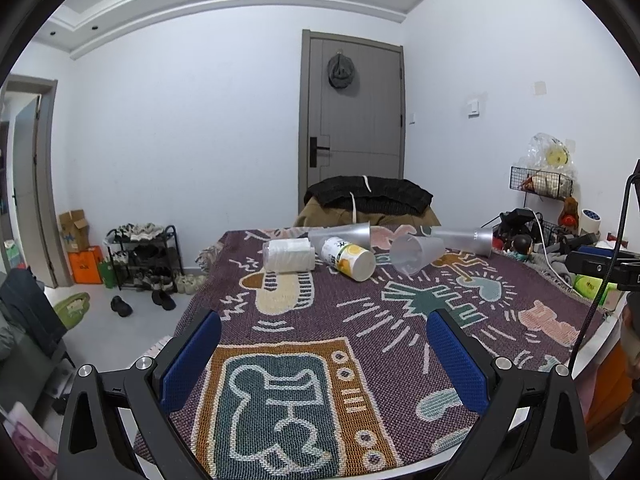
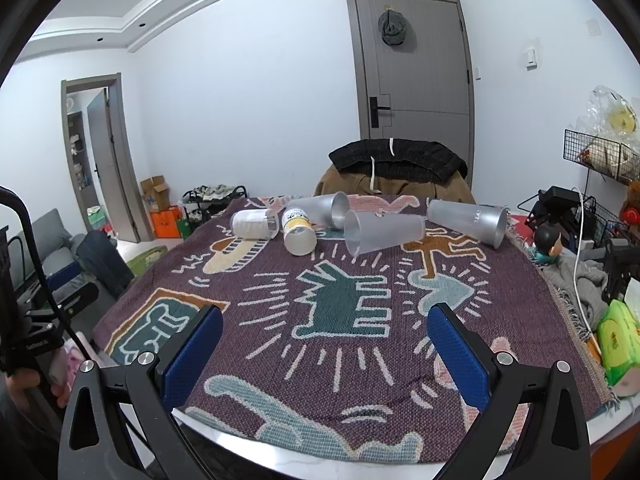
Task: Flip cup upside down
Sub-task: 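Move the right gripper toward the frosted cup lying on its side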
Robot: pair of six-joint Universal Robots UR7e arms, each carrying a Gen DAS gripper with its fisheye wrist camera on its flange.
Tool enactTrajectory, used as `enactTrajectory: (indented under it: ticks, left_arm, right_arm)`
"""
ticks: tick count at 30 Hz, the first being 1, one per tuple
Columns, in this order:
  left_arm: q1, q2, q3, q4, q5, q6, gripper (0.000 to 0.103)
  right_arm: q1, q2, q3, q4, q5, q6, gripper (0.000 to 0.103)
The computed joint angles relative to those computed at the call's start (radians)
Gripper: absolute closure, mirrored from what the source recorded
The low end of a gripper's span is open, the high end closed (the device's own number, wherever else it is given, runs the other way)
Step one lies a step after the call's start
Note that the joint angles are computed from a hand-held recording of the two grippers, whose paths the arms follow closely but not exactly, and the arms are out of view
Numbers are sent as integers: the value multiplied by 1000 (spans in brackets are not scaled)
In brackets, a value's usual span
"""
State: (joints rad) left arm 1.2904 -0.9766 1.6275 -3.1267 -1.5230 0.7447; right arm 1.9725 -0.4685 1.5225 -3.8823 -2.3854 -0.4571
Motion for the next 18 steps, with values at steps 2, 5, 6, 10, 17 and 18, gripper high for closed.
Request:
enactTrajectory:
  ticks: [2,5,6,10,17,18]
  left_arm:
    - [0,13,-18,12,5,-1,0]
    - [-3,35,-43,24,15,11,0]
    - [-5,44,-56,28,18,19,0]
    - [-13,71,-94,36,30,31,0]
    - [-24,118,-186,94,54,21,0]
    - [-25,125,-199,102,59,16,0]
  right_arm:
    - [-4,2,-10,7,1,-5,0]
    - [-13,7,-31,22,7,-17,0]
    - [-15,10,-42,24,6,-26,0]
    - [-21,35,-106,6,-11,-78,0]
    - [-34,50,-207,40,-4,-121,0]
    - [-36,52,-220,53,-6,-126,0]
